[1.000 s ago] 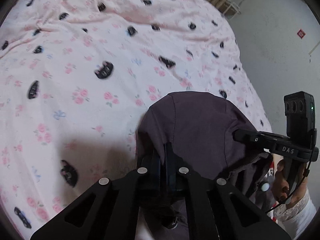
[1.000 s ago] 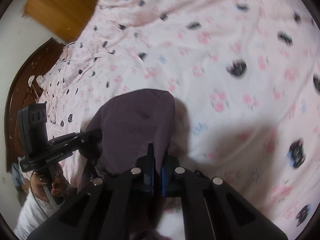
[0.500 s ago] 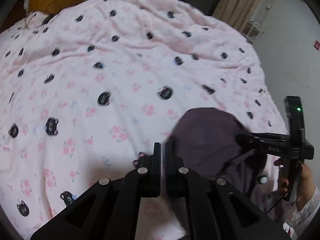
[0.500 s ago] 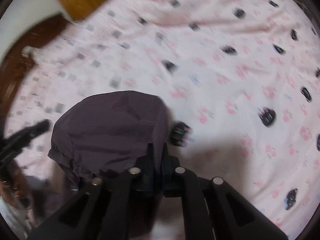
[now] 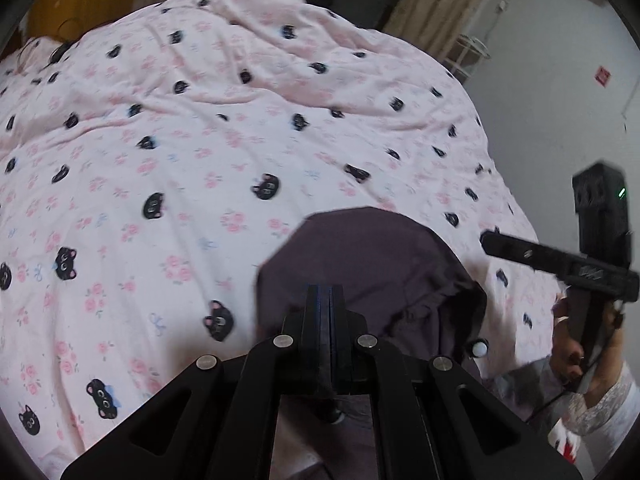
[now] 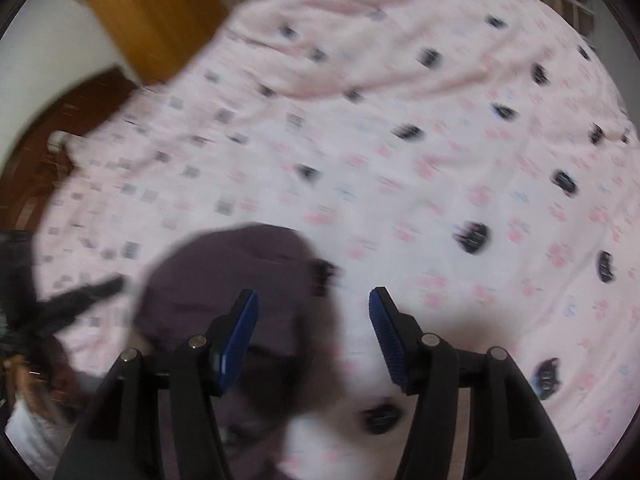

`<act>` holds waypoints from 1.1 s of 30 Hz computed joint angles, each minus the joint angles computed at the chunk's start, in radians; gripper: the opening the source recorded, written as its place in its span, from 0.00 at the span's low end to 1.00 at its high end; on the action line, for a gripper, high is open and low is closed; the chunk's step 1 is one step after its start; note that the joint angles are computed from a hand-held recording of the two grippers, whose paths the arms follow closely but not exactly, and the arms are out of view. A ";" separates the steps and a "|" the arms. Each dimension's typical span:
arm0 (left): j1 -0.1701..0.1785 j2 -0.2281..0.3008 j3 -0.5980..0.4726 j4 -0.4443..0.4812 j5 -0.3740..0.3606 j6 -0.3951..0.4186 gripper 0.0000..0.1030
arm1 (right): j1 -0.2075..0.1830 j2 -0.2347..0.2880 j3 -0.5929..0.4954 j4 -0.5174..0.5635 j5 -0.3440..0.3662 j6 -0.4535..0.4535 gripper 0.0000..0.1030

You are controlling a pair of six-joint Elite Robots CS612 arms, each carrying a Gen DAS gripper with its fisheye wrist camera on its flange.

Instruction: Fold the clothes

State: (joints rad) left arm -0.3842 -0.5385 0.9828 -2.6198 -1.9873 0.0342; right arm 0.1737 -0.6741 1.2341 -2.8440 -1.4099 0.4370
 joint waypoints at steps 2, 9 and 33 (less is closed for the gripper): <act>-0.012 -0.005 0.012 0.008 0.036 0.018 0.02 | -0.006 0.009 -0.005 -0.041 0.141 -0.004 0.58; -0.019 0.017 0.000 0.068 0.062 -0.036 0.02 | -0.013 0.070 -0.090 0.035 0.366 0.009 0.58; -0.021 0.006 0.019 0.059 0.056 -0.039 0.02 | -0.043 -0.024 0.096 -0.090 0.361 0.065 0.61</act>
State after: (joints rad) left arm -0.4054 -0.5329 1.0016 -2.5606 -1.9310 -0.0046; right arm 0.1308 -0.6986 1.3306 -2.9343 -1.0493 0.5021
